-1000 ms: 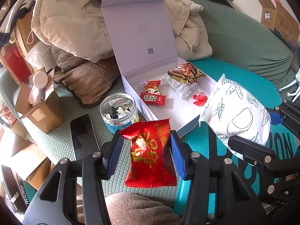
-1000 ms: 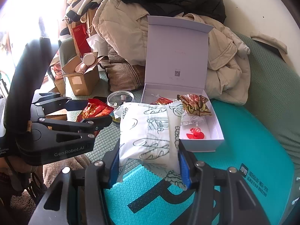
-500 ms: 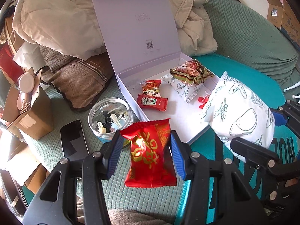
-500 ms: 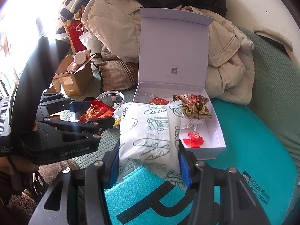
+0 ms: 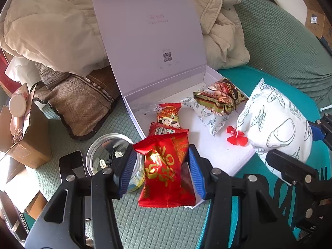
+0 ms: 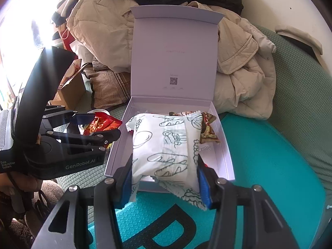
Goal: Organize objects
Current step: 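Lift both held items and carry them over the white box, then open the left tool to drop the red candy into the box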
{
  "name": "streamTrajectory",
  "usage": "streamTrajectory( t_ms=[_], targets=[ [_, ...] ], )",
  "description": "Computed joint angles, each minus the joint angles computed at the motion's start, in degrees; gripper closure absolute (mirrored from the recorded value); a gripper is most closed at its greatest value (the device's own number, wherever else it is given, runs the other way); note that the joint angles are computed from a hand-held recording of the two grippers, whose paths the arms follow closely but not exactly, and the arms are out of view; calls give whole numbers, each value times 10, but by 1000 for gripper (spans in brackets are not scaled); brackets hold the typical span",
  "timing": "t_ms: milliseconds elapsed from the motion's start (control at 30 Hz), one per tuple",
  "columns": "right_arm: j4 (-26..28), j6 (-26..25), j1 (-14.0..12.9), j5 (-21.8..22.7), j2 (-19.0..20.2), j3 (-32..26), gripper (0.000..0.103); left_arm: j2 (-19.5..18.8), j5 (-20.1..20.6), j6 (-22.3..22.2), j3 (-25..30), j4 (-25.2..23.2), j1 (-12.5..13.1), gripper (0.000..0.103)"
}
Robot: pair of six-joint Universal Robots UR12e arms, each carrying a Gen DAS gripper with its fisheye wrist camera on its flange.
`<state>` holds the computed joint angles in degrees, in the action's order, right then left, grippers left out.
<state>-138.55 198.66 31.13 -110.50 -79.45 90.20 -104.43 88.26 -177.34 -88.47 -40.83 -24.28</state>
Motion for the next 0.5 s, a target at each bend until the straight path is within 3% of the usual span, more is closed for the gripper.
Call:
streamTrajectory(
  t_ms=[500],
  targets=[
    [8, -27, -18, -11, 6, -18, 50, -37, 19, -45, 50, 4, -4, 55]
  ],
)
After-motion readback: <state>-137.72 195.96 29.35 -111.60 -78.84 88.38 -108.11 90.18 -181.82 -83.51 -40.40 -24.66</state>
